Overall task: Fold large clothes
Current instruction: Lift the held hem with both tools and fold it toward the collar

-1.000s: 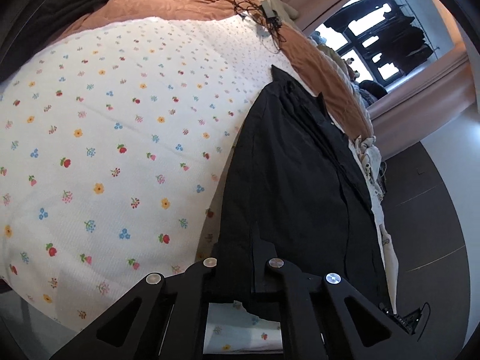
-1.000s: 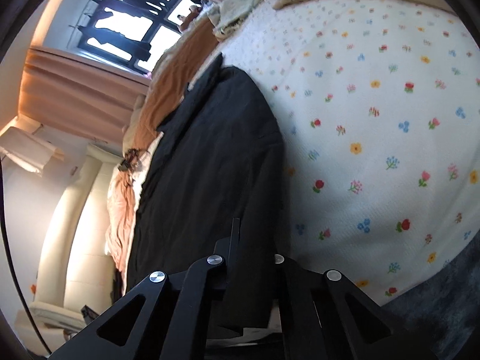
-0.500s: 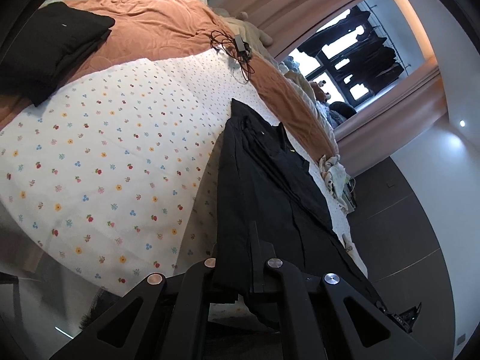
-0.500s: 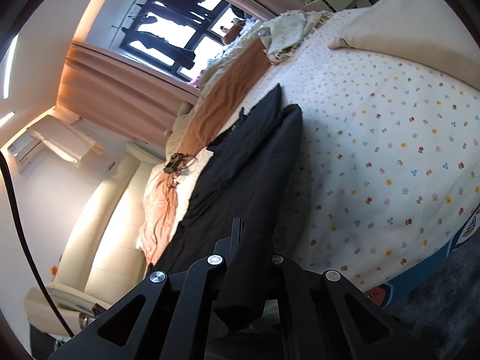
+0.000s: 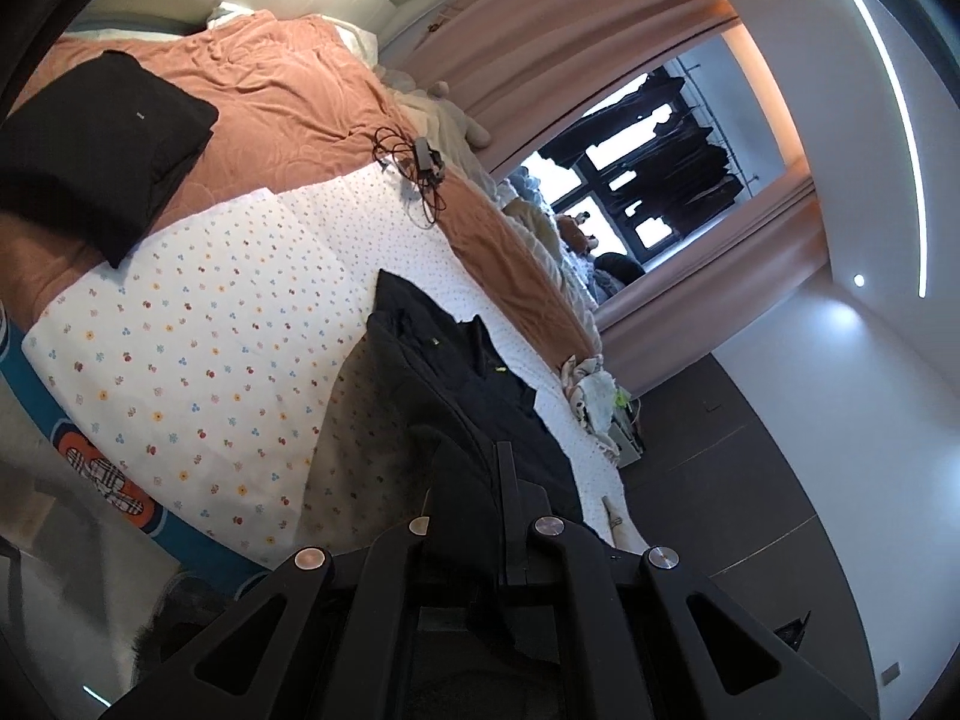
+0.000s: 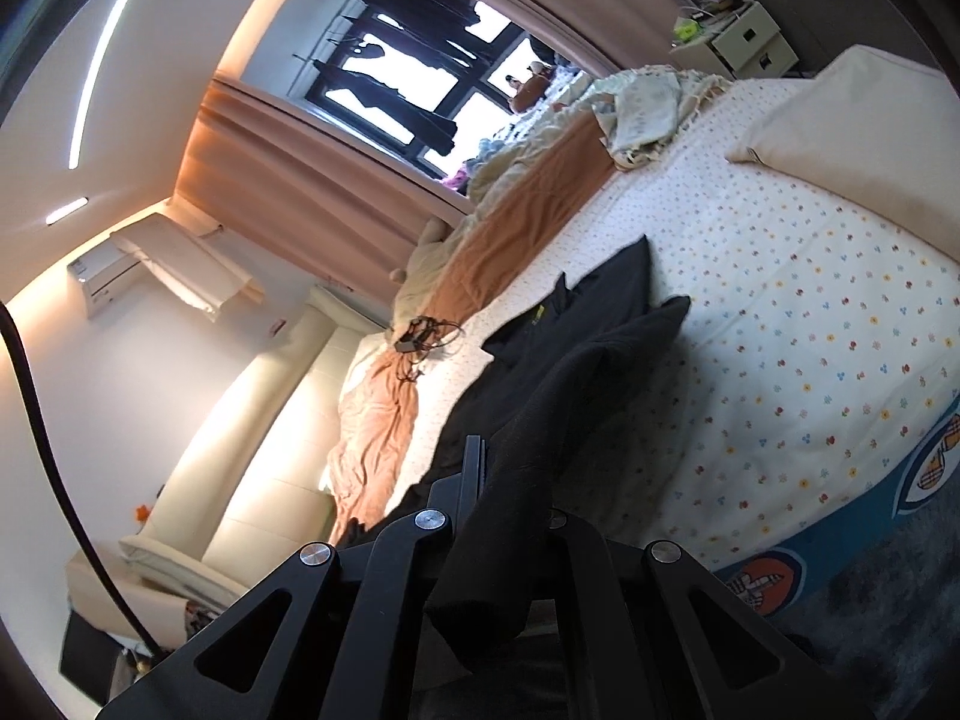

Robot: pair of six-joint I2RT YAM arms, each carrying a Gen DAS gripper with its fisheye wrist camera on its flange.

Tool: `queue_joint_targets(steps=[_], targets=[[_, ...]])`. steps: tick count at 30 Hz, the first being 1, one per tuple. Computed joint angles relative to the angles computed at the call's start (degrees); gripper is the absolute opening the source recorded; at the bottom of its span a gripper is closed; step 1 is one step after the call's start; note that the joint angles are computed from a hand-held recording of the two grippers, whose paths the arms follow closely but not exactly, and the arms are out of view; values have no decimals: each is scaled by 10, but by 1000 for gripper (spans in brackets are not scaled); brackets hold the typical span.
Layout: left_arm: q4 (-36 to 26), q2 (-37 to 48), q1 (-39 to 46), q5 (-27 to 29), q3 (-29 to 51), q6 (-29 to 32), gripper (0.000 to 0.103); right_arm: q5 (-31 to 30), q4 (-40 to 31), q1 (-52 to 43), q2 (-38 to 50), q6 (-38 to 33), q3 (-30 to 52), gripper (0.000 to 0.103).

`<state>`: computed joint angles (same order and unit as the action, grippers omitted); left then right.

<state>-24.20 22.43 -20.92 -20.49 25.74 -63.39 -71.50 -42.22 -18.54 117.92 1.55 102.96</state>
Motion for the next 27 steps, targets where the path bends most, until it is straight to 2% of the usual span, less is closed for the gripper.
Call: queue_joint_targets(steps=[7,10,13,16,19,24,27], targets=[[-69,-16,-161,-170,86,-13,3,-43,-15,-21,-37,10,9,3],[-77,-8,-198,-212,115,-10,3,-57,2,-27,-50,34,9,3],[-77,-4,-215,-232,136,2,3,-66,65,-27,-66,92,-4,3],[-54,5,-170,-190,147,30,3,-61,136,-21,-71,152,-14,3],[-25,29,-74,-98,157,55,3,-43,187,-7,-59,198,-6,3],[42,97,87,56,169,84,3,-10,266,25,-11,300,50,4],[77,152,146,104,187,99,3,17,289,45,26,341,101,4]])
